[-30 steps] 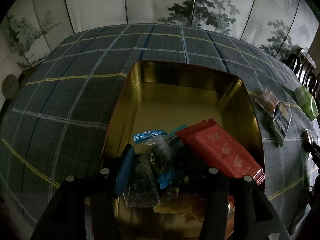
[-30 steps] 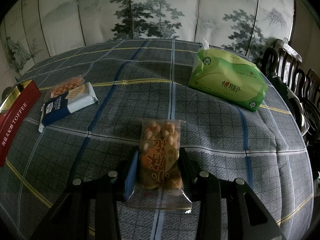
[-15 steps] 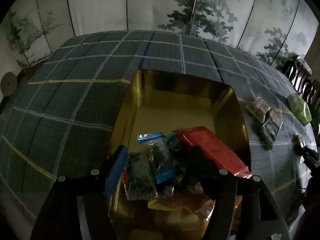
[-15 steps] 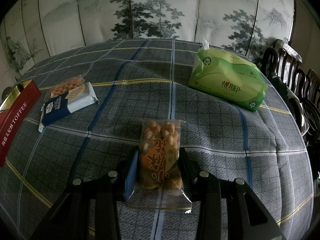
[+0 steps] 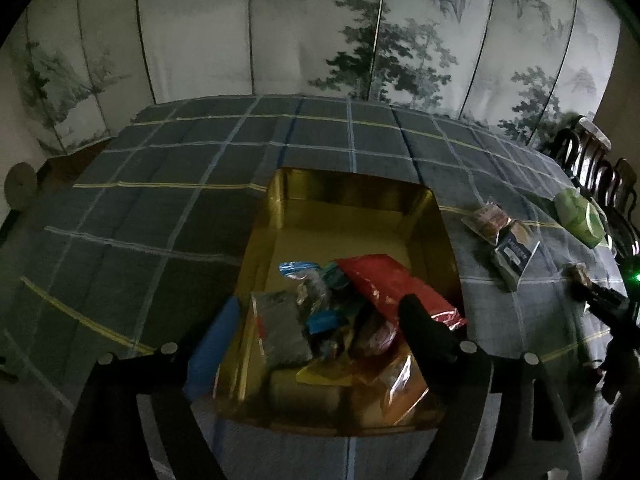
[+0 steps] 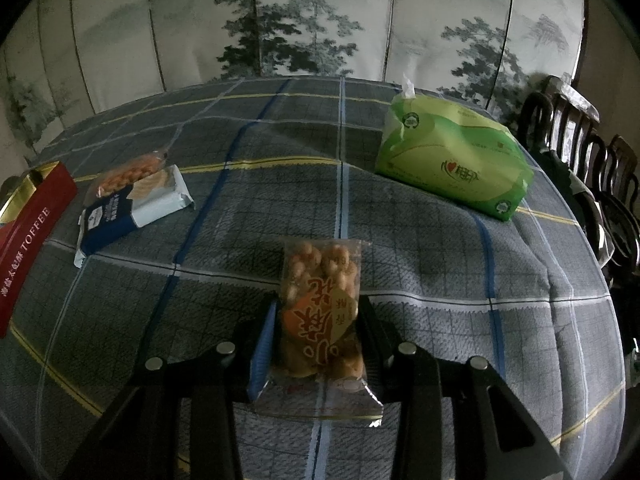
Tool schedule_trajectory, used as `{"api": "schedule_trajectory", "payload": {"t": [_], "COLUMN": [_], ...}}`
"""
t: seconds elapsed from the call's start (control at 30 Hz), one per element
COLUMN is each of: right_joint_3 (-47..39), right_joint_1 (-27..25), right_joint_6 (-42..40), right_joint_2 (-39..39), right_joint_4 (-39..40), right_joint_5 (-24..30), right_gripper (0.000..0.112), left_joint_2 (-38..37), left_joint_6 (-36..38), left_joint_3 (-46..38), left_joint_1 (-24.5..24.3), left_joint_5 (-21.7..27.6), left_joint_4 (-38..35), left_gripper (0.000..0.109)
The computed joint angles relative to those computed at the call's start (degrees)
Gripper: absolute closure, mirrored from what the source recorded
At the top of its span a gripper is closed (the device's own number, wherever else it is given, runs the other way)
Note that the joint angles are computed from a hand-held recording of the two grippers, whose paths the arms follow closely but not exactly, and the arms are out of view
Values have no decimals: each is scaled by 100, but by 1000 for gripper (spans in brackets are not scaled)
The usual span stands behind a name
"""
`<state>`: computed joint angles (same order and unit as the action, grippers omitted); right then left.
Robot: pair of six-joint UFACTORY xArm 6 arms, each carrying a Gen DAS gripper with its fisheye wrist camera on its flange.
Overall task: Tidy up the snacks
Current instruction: 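Carry the clear peanut bag into the gold tin and release it with the right tool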
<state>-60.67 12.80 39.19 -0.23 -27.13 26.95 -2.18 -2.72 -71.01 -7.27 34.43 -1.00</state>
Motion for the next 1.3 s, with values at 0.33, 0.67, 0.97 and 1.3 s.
{"api": "schedule_trajectory", "payload": {"t": [0.33,0.67,0.97,1.3], "right_joint_3": [-245,-682,-1871,-3630], "right_joint_1": [74,475,1414,2266], "right_joint_6": [308,-100,-1693,-3036], "right_joint_2": [62,27,805,2088], "right_joint_4": [-214,442,2070,3237], "right_joint_5": [422,359,314,680], "right_gripper": [75,75,75,75], "left_joint_2": [-338,-503,-696,-937], "left_joint_6": [-592,-714,-876,-1033], "left_joint_3": [607,776,863,1030], "left_joint_1": [108,323,523,806], "left_joint_5": [-324,-389,-335,-221], "left_joint_4": [545,237,391,619], "left_gripper": [24,21,21,21]}}
